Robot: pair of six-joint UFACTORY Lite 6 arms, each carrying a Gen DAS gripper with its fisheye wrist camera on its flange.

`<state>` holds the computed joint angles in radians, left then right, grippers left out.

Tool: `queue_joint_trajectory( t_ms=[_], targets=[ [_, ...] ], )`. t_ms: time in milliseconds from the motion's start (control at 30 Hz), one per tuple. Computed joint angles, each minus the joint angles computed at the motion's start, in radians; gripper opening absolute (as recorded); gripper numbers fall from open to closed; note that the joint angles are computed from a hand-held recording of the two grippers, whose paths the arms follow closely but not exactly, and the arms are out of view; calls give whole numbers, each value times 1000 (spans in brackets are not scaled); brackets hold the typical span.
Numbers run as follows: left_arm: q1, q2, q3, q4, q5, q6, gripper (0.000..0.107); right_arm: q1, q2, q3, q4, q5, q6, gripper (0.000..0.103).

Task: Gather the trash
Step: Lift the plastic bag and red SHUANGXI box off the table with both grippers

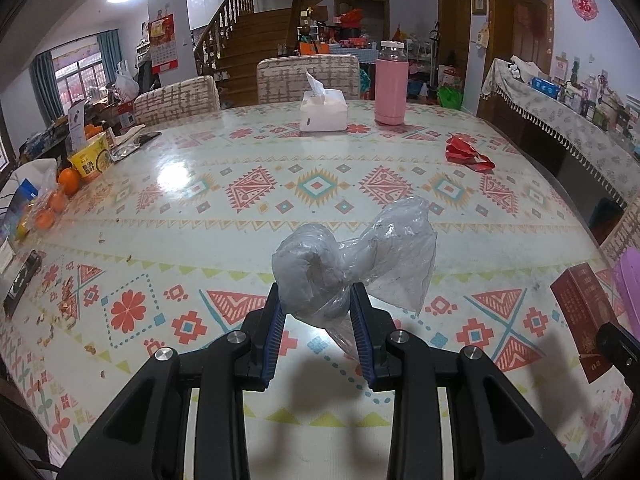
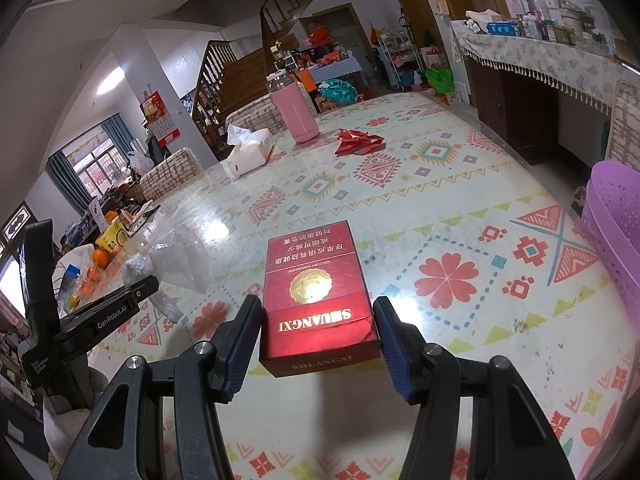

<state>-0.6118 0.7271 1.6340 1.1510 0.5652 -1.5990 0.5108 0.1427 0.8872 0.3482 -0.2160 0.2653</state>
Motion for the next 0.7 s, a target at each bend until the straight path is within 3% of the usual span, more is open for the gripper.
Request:
queue_joint_trajectory(
  t_ms=[333, 700],
  targets=[
    [-25, 5, 22, -9, 18, 16, 31, -10, -16, -16, -35, -9, 47, 62],
    [-54, 23, 62, -41, 22, 58, 31, -68, -80, -106, -232, -39, 240, 62]
  ],
)
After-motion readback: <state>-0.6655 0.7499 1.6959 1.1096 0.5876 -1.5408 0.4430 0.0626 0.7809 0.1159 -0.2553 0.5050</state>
